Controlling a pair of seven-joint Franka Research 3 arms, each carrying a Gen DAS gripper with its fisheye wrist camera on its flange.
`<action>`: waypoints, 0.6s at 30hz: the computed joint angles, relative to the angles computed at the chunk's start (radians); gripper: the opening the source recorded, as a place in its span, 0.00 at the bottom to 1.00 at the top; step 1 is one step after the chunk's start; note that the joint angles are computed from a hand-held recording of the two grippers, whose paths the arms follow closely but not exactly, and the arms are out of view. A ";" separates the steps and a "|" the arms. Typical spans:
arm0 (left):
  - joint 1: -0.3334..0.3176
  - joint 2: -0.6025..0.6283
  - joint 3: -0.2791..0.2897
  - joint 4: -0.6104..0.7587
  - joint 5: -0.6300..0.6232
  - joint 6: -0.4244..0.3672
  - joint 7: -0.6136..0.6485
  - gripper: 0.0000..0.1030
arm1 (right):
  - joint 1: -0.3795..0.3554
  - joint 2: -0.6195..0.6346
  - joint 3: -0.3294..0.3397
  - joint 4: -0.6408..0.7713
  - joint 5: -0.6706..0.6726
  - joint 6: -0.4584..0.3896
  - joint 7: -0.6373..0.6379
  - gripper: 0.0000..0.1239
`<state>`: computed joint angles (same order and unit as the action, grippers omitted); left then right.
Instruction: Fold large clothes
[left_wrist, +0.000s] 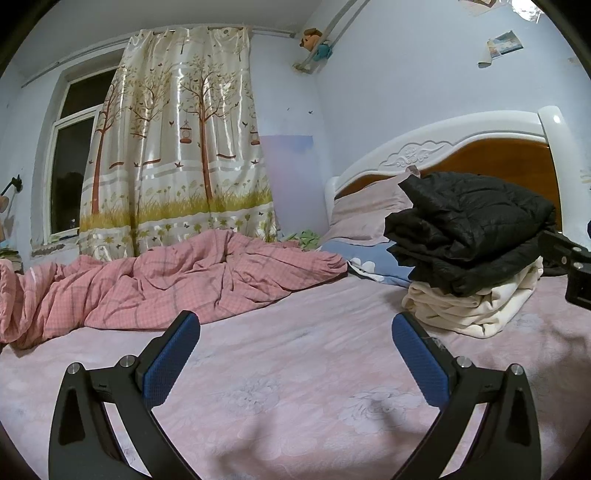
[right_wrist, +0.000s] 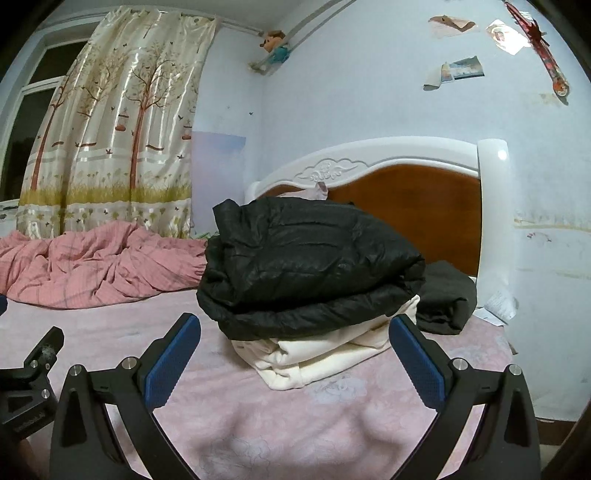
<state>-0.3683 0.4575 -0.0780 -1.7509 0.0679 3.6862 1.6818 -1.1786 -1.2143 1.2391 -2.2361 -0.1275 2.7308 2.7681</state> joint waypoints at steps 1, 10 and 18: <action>0.000 0.000 0.000 0.000 0.000 0.000 0.000 1.00 | -0.002 0.006 0.002 0.003 -0.001 -0.003 -0.003 0.83; -0.002 -0.001 0.002 -0.001 0.001 -0.003 -0.001 1.00 | -0.010 0.028 0.010 0.020 -0.002 -0.016 -0.019 0.83; -0.007 0.002 0.003 0.003 -0.002 -0.003 0.003 1.00 | -0.015 0.027 0.013 0.020 -0.005 -0.004 -0.033 0.83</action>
<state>-0.3749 0.4597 -0.0754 -1.7482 0.0664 3.6829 1.6850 -1.1941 -1.1872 1.2523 -2.2161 -0.1322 2.7270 2.7348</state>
